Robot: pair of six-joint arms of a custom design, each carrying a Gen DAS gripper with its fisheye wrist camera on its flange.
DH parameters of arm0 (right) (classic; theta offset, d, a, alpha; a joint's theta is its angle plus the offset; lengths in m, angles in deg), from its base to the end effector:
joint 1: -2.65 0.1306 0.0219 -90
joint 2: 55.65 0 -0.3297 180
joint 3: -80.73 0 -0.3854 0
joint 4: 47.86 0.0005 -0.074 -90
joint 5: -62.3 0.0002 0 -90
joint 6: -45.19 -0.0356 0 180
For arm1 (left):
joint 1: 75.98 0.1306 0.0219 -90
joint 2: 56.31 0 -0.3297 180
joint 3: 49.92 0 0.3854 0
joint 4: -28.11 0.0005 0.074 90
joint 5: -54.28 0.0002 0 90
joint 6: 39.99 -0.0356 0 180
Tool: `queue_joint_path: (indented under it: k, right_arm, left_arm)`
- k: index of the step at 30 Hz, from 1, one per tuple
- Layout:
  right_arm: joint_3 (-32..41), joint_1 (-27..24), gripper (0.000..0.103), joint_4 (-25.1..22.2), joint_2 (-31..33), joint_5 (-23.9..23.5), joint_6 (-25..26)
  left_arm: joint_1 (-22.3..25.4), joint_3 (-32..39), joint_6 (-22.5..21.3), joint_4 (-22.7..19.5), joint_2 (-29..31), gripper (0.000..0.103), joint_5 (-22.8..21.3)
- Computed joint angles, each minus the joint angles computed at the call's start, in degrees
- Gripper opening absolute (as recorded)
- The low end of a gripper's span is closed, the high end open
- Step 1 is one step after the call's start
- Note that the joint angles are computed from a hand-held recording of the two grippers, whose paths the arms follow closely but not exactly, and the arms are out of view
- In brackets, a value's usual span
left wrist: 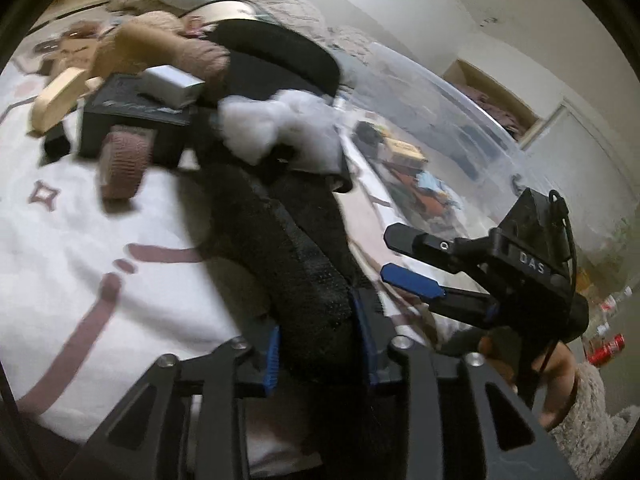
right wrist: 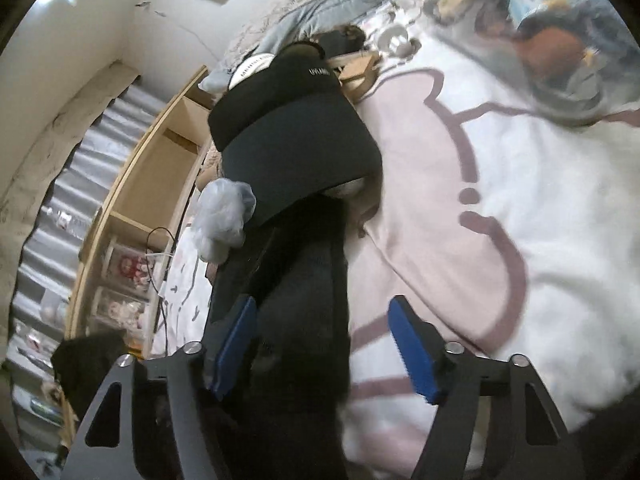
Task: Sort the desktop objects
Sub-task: 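Lift the black gloves off the bed with both tools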
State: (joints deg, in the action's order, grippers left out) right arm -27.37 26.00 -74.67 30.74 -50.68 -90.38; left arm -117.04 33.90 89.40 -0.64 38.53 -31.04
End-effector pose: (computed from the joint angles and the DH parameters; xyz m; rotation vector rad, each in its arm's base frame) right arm 0.4118 0.1924 0.2926 0.2515 2.4531 1.0404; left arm 0.3838 -0.3389 0.3153 0.0810 2.4007 -0.8019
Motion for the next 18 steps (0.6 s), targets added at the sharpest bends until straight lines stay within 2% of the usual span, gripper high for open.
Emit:
queue_joint_path:
  k: [1,2,3,5,9,12,15,16,17,18]
  right_arm:
    - [0.56,-0.11,0.06,0.04,1.09,-0.69,0.1]
    - [0.81,-0.23,0.058,0.05,1.75,-1.16,0.26]
    - [0.9,-0.22,0.055,0.12,2.2,-1.4,0.25]
    - [0.75,-0.2,0.054,0.71,2.73,-1.82,0.05]
    - [1.24,-0.09,0.054,1.86,4.01,-2.75,0.23]
    - [2.12,0.12,0.053,1.86,5.14,-3.29,0.98]
    - [2.73,0.48,0.053,2.32,6.18,-4.23,1.97]
    - [2.93,0.57,0.052,2.38,6.46,-4.55,2.56]
    - [2.97,0.57,0.051,2.59,6.61,-4.91,2.85]
    - [3.0,0.48,0.044,2.76,6.82,-6.04,2.82]
  left_arm:
    - [0.1,-0.09,0.34,-0.29,-0.19,0.05,-1.21]
    - [0.27,-0.34,0.91,-0.06,-0.52,0.062,-2.95]
    - [0.47,-0.47,1.41,0.56,-0.64,0.065,-3.59]
    - [1.77,-0.64,2.93,2.07,-0.67,0.065,-2.38]
    - [4.0,0.72,6.67,2.54,1.35,0.065,-0.12]
    - [5.34,0.99,10.8,4.51,2.97,0.065,4.15]
    - [5.61,1.73,10.72,4.06,3.7,0.065,5.52]
    - [5.65,2.04,10.49,3.79,3.96,0.063,5.98]
    - [5.79,2.21,10.37,4.06,4.22,0.056,7.13]
    - [5.93,2.09,10.72,4.77,4.37,0.048,8.22]
